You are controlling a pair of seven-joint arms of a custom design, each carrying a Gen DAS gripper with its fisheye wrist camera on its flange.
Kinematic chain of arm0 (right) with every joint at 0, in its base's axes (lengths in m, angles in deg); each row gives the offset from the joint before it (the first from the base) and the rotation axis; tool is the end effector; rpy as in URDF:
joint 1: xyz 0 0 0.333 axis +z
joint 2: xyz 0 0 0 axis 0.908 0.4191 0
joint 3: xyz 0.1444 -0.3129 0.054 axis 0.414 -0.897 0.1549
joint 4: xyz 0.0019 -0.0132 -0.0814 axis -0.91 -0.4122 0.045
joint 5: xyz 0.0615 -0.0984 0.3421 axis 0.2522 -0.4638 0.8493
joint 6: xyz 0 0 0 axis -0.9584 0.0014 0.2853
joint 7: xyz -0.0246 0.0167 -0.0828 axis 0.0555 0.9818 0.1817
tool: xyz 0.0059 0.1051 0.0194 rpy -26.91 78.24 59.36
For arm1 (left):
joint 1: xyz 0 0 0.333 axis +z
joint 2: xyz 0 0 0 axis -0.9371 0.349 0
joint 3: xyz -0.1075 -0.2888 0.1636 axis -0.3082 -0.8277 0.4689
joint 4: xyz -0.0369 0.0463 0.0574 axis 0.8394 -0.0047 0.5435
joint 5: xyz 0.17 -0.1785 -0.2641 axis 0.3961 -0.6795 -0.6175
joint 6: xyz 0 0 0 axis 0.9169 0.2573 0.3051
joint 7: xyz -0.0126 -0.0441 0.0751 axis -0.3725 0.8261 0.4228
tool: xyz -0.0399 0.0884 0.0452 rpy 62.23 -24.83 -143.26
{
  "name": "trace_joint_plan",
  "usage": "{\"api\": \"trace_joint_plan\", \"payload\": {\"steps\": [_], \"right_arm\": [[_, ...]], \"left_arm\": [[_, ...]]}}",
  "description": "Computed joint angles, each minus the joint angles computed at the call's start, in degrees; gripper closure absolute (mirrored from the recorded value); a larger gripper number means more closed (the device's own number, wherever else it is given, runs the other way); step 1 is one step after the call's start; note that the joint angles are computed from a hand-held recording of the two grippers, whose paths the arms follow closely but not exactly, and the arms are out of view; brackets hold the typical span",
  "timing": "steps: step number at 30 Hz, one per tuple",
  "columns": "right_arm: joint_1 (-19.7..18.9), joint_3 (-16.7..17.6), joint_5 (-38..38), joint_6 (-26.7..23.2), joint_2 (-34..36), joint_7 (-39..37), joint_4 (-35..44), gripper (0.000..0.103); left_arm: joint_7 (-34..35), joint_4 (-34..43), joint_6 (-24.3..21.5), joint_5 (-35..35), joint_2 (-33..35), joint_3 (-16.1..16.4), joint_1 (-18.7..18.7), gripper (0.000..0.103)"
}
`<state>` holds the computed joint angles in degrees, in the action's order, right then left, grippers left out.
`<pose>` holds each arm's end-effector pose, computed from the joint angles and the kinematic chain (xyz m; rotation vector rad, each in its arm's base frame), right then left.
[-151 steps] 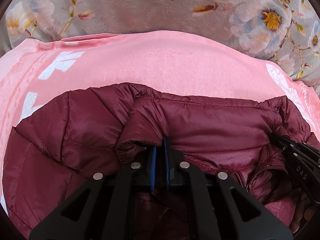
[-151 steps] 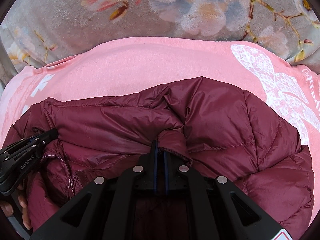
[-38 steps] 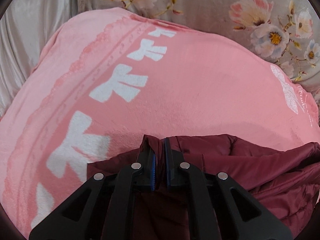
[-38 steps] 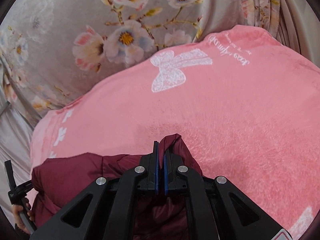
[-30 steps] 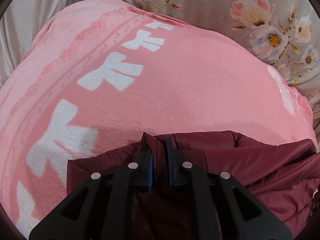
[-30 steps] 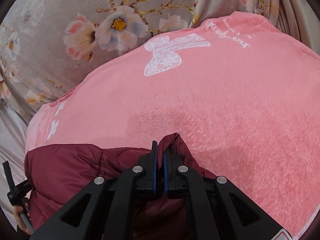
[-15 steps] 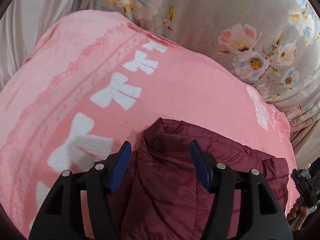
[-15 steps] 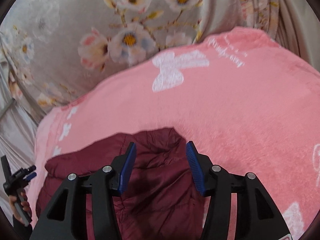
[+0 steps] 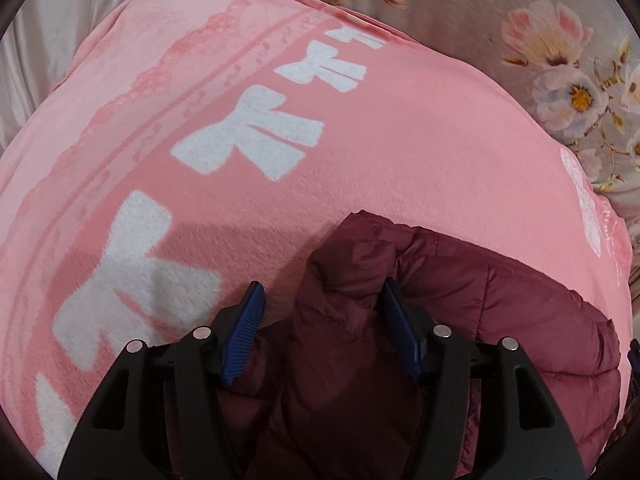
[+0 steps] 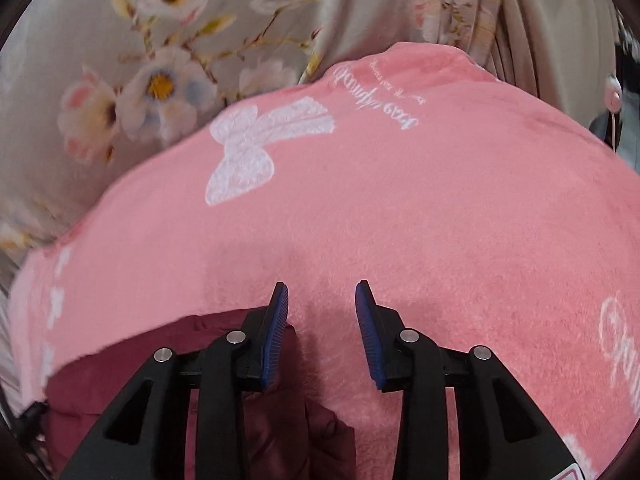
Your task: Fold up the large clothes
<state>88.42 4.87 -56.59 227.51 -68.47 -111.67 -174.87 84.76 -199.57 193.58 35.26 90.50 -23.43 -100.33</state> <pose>0.4783 0.2629 0.3504 -1.1047 2.1828 -0.6341 0.5942 -0.2125 0.3140 -2.1581 1.6970 -0.7272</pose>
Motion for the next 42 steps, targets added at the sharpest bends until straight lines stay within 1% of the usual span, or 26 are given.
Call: {"api": "trace_joint_plan", "payload": {"steps": [1, 5, 7, 8, 9, 10, 11, 12, 13, 14, 15, 16, 17, 19, 21, 23, 25, 27, 30, 33, 35, 36, 37, 38, 39, 42], "right_arm": [[0.07, 0.03, -1.64, 0.91, -0.86, 0.63, -0.68, 0.069], [0.87, 1.67, 2.66, 1.41, -0.6, -11.28, 0.18, 0.067], [0.59, 1.23, 4.55, 4.98, 1.65, -12.78, 2.46, 0.059], [0.65, 0.99, 6.3, 6.37, 2.93, -13.78, 3.45, 0.05], [0.06, 0.94, 10.88, 8.09, 5.21, -17.6, 5.21, 0.049], [-0.25, 0.95, 14.78, 8.52, 7.11, -20.22, 6.45, 0.049], [-0.62, 1.37, 19.53, 7.7, 8.54, -23.51, 7.31, 0.054], [-1.25, 2.1, 23.45, 6.79, 10.01, -26.42, 8.3, 0.071], [-0.47, 0.82, 23.34, 8.3, 10.74, -26.03, 8.62, 0.079], [0.54, -0.33, 22.49, 9.0, 10.52, -25.1, 8.33, 0.092], [2.0, -1.93, 20.47, 9.91, 9.83, -23.38, 8.1, 0.095], [5.01, -5.06, 14.65, 10.72, 8.15, -17.65, 7.65, 0.096], [7.66, -7.2, 8.95, 9.38, 6.31, -12.5, 7.29, 0.096], [9.44, -6.86, 3.83, 3.93, 2.72, -8.74, 6.09, 0.097], [8.8, -5.11, 6.2, 0.39, 2.06, -11.0, 5.53, 0.097], [6.67, -3.09, 12.04, -0.23, 4.36, -16.87, 6.21, 0.097], [5.18, -2.33, 16.64, 2.2, 8.13, -20.59, 6.81, 0.097], [7.2, -4.58, 13.39, 3.32, 10.02, -16.07, 6.84, 0.097], [8.9, -4.71, 13.6, -0.34, 10.52, -16.83, 7.56, 0.096], [8.83, -5.13, 12.52, 0.65, 10.36, -15.53, 7.12, 0.095], [8.4, -6.13, 8.44, 3.88, 9.83, -10.3, 6.13, 0.095], [7.86, -7.25, 3.2, 7.46, 9.15, -3.73, 5.1, 0.092], [7.11, -7.0, 1.26, 8.47, 8.29, -0.82, 4.3, 0.088], [6.63, -6.48, 0.96, 7.77, 6.78, 0.51, 2.96, 0.079], [7.27, -5.81, 0.7, 3.99, 3.8, 1.6, 0.77, 0.076], [8.85, -2.1, 4.51, -7.1, -1.42, -4.15, -0.71, 0.074]], "left_arm": [[-0.73, -0.69, 0.24, 0.07, -0.63, 1.28, -1.12, 0.045], [-3.36, -4.12, 3.97, 1.38, -3.52, 10.81, -10.16, 0.046], [-2.28, -3.34, 3.09, 1.1, -4.18, 12.07, -12.0, 0.046], [-2.16, -2.11, 1.72, 2.26, -4.18, 10.23, -10.45, 0.044], [1.97, 0.25, -1.41, -0.24, -3.51, 6.4, -7.62, 0.044], [2.08, 1.69, -3.09, 0.75, -2.95, 2.59, -4.21, 0.043], [2.85, 3.12, -4.9, 0.14, -2.0, -0.38, -1.52, 0.044], [3.27, 4.62, -6.92, -1.02, -0.66, -3.28, 1.29, 0.044], [3.01, 4.94, -6.9, -1.61, 0.1, -5.0, 3.2, 0.047], [2.63, 4.78, -6.17, -1.99, 0.48, -6.49, 4.9, 0.06], [2.99, 4.25, -4.9, -2.64, 0.53, -8.82, 7.34, 0.068], [3.36, 3.75, -3.7, -2.8, 0.37, -10.02, 8.59, 0.08], [3.51, 3.35, -2.73, -2.54, 0.16, -10.01, 8.63, 0.088], [2.44, 3.42, -2.32, -0.48, 0.21, -5.55, 4.49, 0.09], [0.67, 4.64, -3.88, 1.69, 1.51, -1.48, 0.49, 0.09], [-2.82, 5.33, -4.05, 4.39, 3.13, 3.01, -3.58, 0.09], [-6.14, 4.99, -2.92, 7.09, 3.87, 7.24, -7.24, 0.09], [-9.32, 4.36, -1.59, 9.49, 4.72, 12.16, -11.64, 0.09], [-12.08, 4.01, -0.73, 10.82, 5.79, 16.55, -15.53, 0.089], [-13.02, 4.15, -0.94, 11.08, 6.34, 18.17, -16.99, 0.089], [-13.23, 4.16, -1.1, 11.27, 6.26, 18.14, -16.95, 0.088], [-13.28, 3.86, -0.91, 11.32, 5.9, 17.86, -16.61, 0.088], [-13.29, 3.37, -1.3, 11.35, 5.22, 17.68, -16.43, 0.086], [-13.21, 2.63, -2.24, 10.99, 4.56, 19.02, -17.8, 0.079], [-15.97, 1.12, -2.56, 13.59, 3.37, 22.36, -20.73, 0.077], [-22.38, -1.74, -4.65, 19.43, 0.55, 33.18, -31.09, 0.077]]}}
